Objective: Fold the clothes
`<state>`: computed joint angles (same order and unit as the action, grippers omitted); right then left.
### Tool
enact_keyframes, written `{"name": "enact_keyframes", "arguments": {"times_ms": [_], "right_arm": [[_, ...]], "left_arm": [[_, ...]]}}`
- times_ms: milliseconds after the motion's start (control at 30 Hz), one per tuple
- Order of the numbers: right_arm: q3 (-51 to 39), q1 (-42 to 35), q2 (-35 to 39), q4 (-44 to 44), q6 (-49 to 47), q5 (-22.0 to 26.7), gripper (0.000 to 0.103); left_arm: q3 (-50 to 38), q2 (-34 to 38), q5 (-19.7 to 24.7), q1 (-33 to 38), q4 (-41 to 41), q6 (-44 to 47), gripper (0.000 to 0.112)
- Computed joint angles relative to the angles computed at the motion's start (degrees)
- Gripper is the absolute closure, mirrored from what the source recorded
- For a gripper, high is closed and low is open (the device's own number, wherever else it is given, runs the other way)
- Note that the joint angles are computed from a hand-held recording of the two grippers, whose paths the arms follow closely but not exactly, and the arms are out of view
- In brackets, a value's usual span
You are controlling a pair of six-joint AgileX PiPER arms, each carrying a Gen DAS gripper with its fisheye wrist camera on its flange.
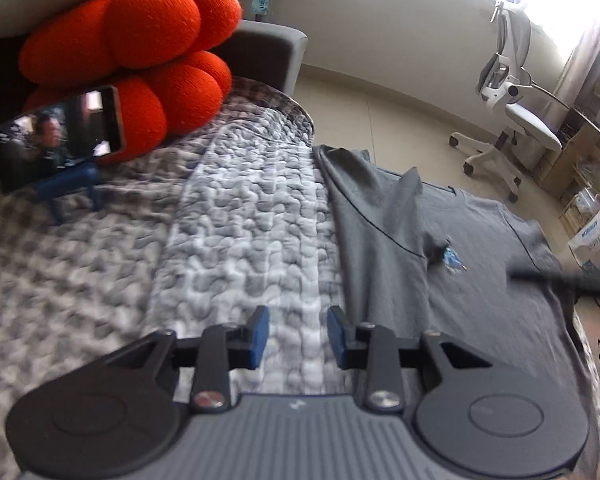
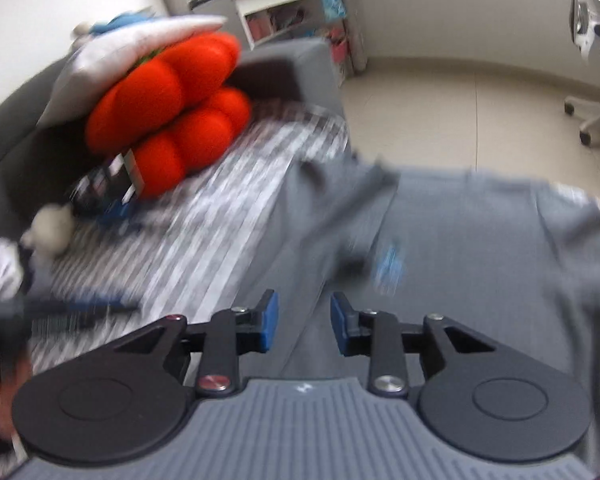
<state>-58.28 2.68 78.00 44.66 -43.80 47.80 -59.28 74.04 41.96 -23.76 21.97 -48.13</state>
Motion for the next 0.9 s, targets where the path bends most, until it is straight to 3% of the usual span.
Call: {"name": "enact_keyframes", "arguments": {"times_ms": [100,233,400,567,633,667,767,900], "right_arm": [[13.05,-7.78,-10.44,5.87,-2.96,11.15,0.070],[26.59,-13.81,-22.05,5.60,-3.12,19.46,0.070],[32.26,-6.31,-26.52,3.38,4.26,15.92,0.070],[34.66,2.42,-24.91,4.64,8.63,9.26,0.070],[34.98,6.36,-24.56,4.25,10.48,6.56,0.079],[35.31,7.71,-25.03,3.47,11.52,5.54,0.093],[35.60,3.72,-29.86,2.05,11.98,8.58,0.094],[32.96,-7.54,-37.00,0.79,8.58,18.31,0.094]], "left_arm": [[0.69,-4.82,4.40,-2.29,1.71,-1.14,0.075],[3.79,-9.70,8.57,-6.39,4.68,-3.80,0.074],[8.74,-13.69,10.03,-8.80,4.62,-8.27,0.074],[11.92,-15.67,11.29,-11.37,5.57,-11.61,0.074],[12.68,-15.91,11.58,-12.01,5.75,-12.34,0.074],[12.86,-15.92,11.66,-12.05,5.70,-12.45,0.074],[13.20,-16.64,11.97,-12.10,5.75,-12.69,0.074],[13.05,-16.92,12.76,-12.34,6.52,-12.06,0.074]]}}
